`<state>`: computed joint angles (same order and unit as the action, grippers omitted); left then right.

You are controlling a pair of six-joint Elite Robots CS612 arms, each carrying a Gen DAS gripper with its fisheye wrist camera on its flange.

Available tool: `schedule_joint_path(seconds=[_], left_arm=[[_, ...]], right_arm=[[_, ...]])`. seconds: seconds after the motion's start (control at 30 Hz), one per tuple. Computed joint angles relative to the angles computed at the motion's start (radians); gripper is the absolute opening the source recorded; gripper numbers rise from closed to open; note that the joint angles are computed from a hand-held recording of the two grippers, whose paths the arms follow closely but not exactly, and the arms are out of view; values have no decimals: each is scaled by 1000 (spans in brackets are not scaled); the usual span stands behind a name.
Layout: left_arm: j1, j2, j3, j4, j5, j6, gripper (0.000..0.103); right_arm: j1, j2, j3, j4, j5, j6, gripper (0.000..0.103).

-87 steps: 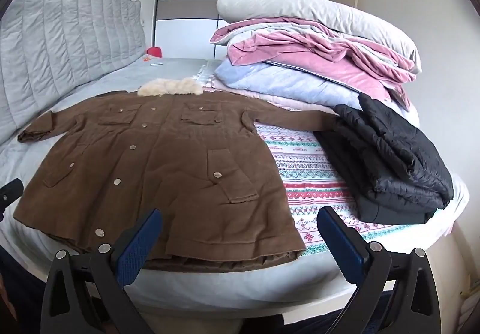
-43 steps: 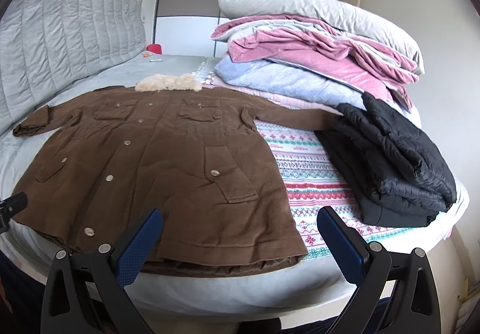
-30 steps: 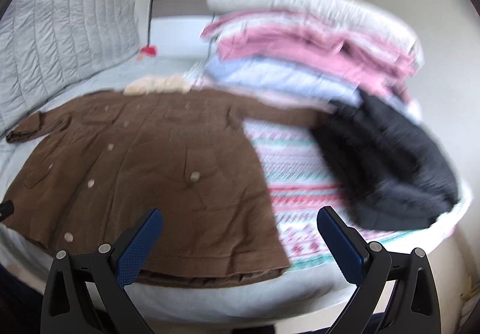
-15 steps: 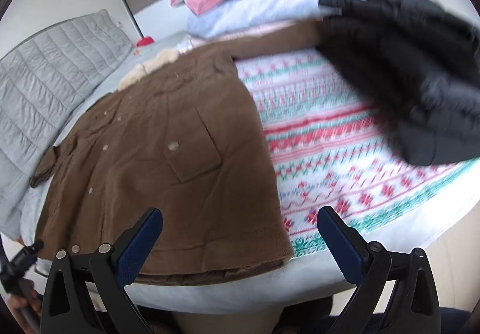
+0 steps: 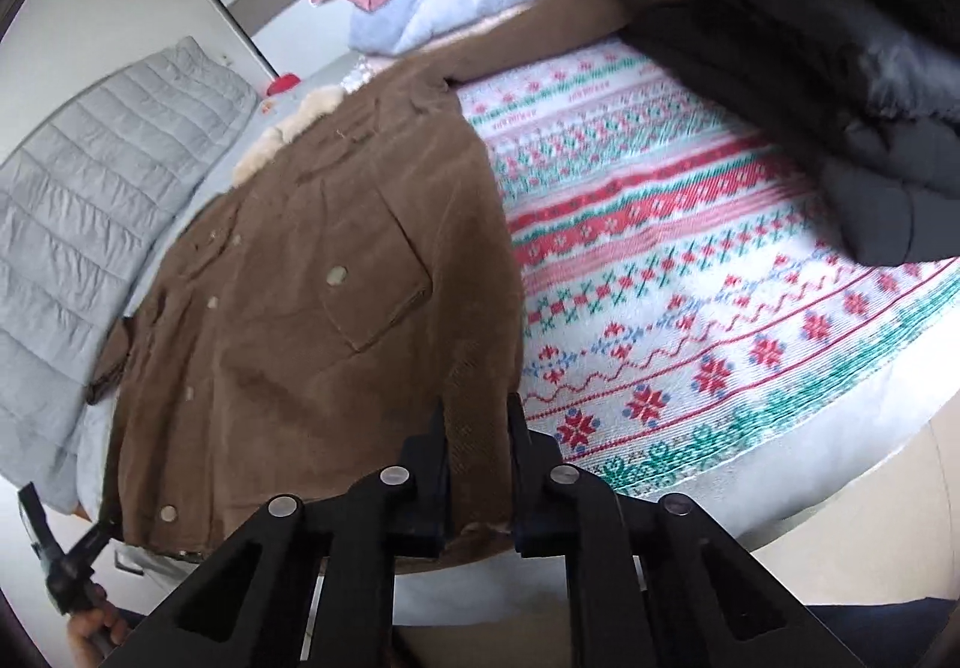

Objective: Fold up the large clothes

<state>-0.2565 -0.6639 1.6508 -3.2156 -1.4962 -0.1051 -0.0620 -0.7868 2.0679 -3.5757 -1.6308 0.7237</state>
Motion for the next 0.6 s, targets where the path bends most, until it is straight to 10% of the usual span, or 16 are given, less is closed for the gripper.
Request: schedule_joint_path(seconds=[0.43,0.6], left_arm=[[-4,3,-9,30,53,39,26],[-15,-20,19,-3,104,31,41]], right_arm=[[25,-26,-13,130,-136,-68,14],[57,-55,-14,174,-280,-107,42]])
